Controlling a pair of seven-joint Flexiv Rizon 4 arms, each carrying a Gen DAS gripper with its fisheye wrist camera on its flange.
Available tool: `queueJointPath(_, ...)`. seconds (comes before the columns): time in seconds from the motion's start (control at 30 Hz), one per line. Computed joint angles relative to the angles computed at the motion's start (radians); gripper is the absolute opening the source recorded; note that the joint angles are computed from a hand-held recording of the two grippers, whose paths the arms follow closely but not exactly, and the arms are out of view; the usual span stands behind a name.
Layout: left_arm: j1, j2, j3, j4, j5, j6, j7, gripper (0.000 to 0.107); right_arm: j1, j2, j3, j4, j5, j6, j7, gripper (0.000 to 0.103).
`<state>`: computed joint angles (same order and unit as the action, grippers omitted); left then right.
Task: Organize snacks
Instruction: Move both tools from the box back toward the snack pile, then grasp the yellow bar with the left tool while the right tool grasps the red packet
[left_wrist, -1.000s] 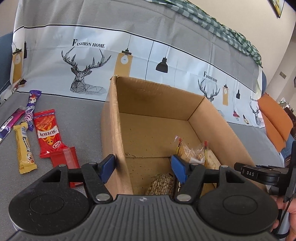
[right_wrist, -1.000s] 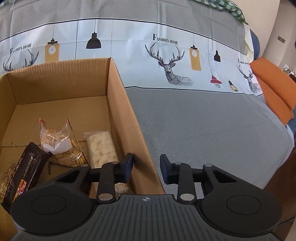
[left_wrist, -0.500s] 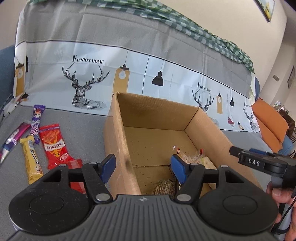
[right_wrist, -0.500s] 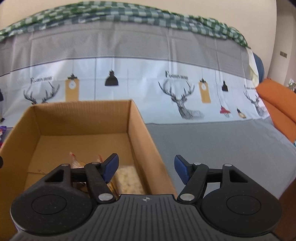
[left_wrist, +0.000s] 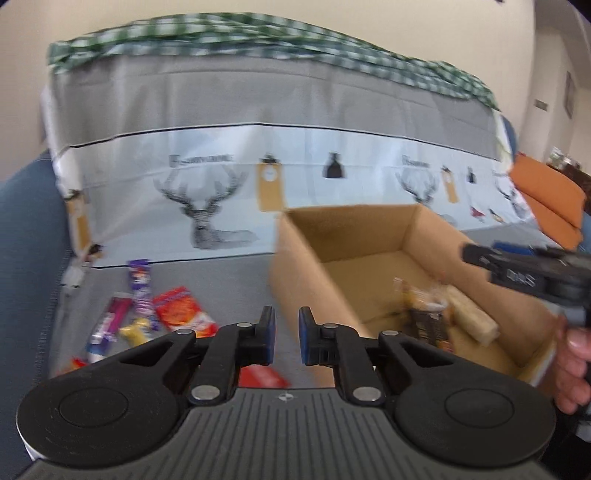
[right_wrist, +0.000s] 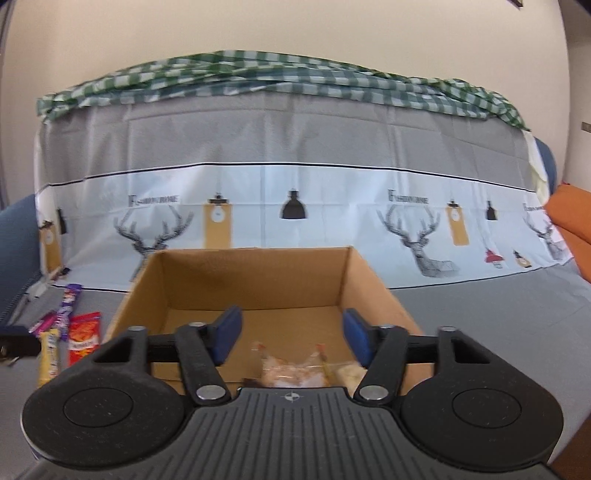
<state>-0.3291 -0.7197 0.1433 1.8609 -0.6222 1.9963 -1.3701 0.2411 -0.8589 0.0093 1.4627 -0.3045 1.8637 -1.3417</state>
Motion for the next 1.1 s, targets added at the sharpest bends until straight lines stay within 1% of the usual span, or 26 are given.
queueJointPath(0.07, 0.058, 0.018, -0.023, 0.048, 0.004, 0.043, -0.056, 0.014, -0.032, 0.005, 0.066, 0.011, -0.034, -0.001, -0.007, 0.041)
queueJointPath(0.1, 0.091, 0.023, -0.04, 0.074, 0.007, 0.07, -0.092, 0.014, -0.045, 0.006, 0.094, 0.017, -0.05, 0.002, -0.01, 0.038)
queueJointPath(0.13, 0.099, 0.029, -0.035, 0.1, -0.012, 0.076, -0.133, 0.014, -0.058, 0.006, 0.122, 0.022, -0.069, 0.007, -0.014, 0.038)
queueJointPath(0.17, 0.08, 0.037, -0.014, 0.114, -0.093, 0.031, -0.134, 0.014, -0.067, 0.006, 0.145, 0.027, -0.086, 0.011, -0.018, 0.038)
queueJointPath(0.2, 0.068, 0.045, -0.003, 0.128, -0.158, 0.011, -0.147, 0.014, -0.068, 0.008, 0.159, 0.035, -0.099, 0.015, -0.02, 0.038)
queueJointPath(0.23, 0.084, 0.056, -0.008, 0.143, -0.158, 0.015, -0.198, 0.014, -0.071, 0.01, 0.175, 0.042, -0.114, 0.019, -0.022, 0.038)
queueJointPath(0.27, 0.128, 0.068, -0.042, 0.163, -0.125, 0.033, -0.247, 0.014, -0.081, 0.008, 0.2, 0.046, -0.134, 0.021, -0.023, 0.038)
queueJointPath(0.3, 0.148, 0.076, -0.053, 0.173, -0.111, 0.034, -0.275, 0.014, -0.093, 0.006, 0.227, 0.049, -0.156, 0.023, -0.023, 0.038)
queueJointPath(0.4, 0.133, 0.082, -0.021, 0.17, -0.127, -0.017, -0.298, 0.014, -0.106, 0.001, 0.283, 0.061, -0.207, 0.032, -0.017, 0.038)
queueJointPath(0.47, 0.124, 0.075, -0.003, 0.158, -0.129, -0.035, -0.32, 0.014, -0.114, -0.005, 0.319, 0.067, -0.245, 0.03, -0.01, 0.038)
queueJointPath(0.53, 0.125, 0.069, 0.006, 0.154, -0.122, -0.04, -0.347, 0.014, -0.107, -0.01, 0.335, 0.074, -0.278, 0.021, -0.009, 0.038)
queueJointPath(0.6, 0.093, 0.058, 0.047, 0.143, -0.146, -0.057, -0.359, 0.014, -0.093, -0.016, 0.346, 0.075, -0.301, -0.007, -0.012, 0.038)
queueJointPath(0.63, 0.091, 0.052, 0.054, 0.14, -0.149, -0.057, -0.372, 0.014, -0.086, -0.021, 0.352, 0.073, -0.311, -0.024, -0.018, 0.038)
queueJointPath(0.73, 0.067, 0.038, 0.091, 0.127, -0.17, -0.084, -0.39, 0.014, -0.024, -0.025, 0.312, 0.063, -0.3, -0.071, -0.052, 0.038)
queueJointPath(0.77, 0.069, 0.036, 0.092, 0.123, -0.164, -0.095, -0.396, 0.014, -0.005, -0.028, 0.301, 0.054, -0.291, -0.096, -0.062, 0.038)
queueJointPath(0.83, 0.109, 0.04, 0.061, 0.119, -0.121, -0.11, -0.412, 0.014, 0.035, -0.038, 0.273, 0.024, -0.267, -0.164, -0.073, 0.041)
queueJointPath(0.87, 0.122, 0.039, 0.052, 0.112, -0.1, -0.124, -0.416, 0.014, 0.044, -0.05, 0.277, 0.001, -0.263, -0.214, -0.083, 0.043)
queueJointPath(0.9, 0.131, 0.037, 0.048, 0.104, -0.079, -0.141, -0.42, 0.014, 0.063, -0.062, 0.263, -0.023, -0.252, -0.253, -0.085, 0.043)
queueJointPath(0.93, 0.141, 0.034, 0.042, 0.096, -0.057, -0.156, -0.423, 0.014, 0.091, -0.069, 0.231, -0.043, -0.237, -0.286, -0.074, 0.044)
queueJointPath(1.0, 0.177, 0.033, 0.01, 0.084, -0.007, -0.17, -0.43, 0.014, 0.13, -0.09, 0.198, -0.092, -0.204, -0.353, -0.056, 0.05)
queueJointPath(1.03, 0.194, 0.028, -0.005, 0.075, 0.017, -0.178, -0.434, 0.015, 0.148, -0.102, 0.179, -0.114, -0.19, -0.367, -0.049, 0.052)
queueJointPath(1.07, 0.213, 0.026, -0.022, 0.067, 0.04, -0.188, -0.438, 0.016, 0.169, -0.114, 0.152, -0.132, -0.179, -0.374, -0.041, 0.057)
queueJointPath(1.1, 0.238, 0.022, -0.045, 0.057, 0.063, -0.2, -0.441, 0.022, 0.191, -0.125, 0.124, -0.15, -0.171, -0.391, -0.036, 0.059)
